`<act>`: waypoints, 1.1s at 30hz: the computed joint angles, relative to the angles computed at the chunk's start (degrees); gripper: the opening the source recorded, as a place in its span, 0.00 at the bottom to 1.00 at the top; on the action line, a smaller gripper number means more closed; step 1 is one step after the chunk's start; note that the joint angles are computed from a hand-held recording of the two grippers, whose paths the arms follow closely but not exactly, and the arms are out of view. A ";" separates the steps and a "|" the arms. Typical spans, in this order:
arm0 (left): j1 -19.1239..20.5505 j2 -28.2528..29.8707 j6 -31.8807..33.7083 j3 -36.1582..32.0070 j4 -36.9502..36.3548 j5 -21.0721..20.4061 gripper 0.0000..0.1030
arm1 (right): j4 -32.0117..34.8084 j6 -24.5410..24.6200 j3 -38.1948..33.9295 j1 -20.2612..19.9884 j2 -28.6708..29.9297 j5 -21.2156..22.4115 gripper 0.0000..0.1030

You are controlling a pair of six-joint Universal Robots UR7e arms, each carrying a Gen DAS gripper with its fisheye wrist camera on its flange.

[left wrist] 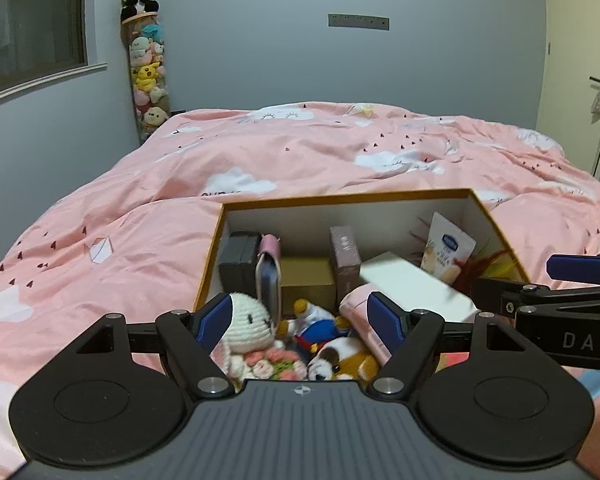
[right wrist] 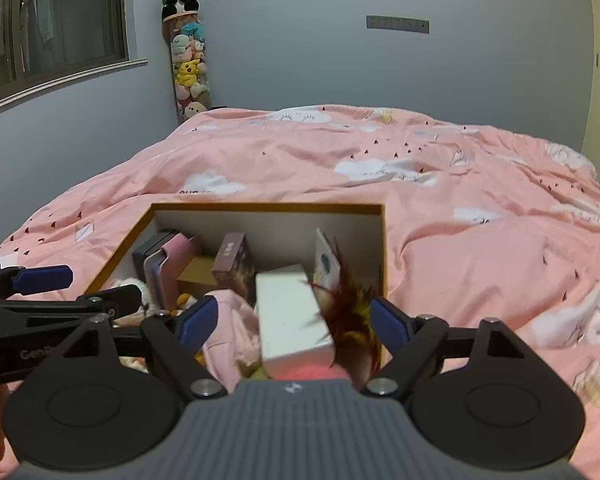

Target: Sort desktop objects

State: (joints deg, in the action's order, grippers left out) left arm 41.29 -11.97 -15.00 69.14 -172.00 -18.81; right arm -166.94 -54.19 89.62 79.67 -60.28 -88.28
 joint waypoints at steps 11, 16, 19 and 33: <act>0.67 -2.64 -9.82 3.89 7.60 -0.53 0.85 | -2.11 -2.41 2.50 -0.32 0.56 -1.48 0.87; 1.00 -2.72 -12.04 4.17 11.07 -0.57 0.85 | -2.66 -3.59 2.97 -0.63 1.06 -2.54 0.87; 1.31 -2.75 -13.06 4.23 12.54 -1.19 0.85 | -2.80 -3.87 2.99 -0.83 1.41 -3.08 0.87; 2.21 -1.74 -14.68 3.44 13.04 -1.87 0.85 | -0.30 -0.43 1.49 -1.70 2.35 -2.92 0.88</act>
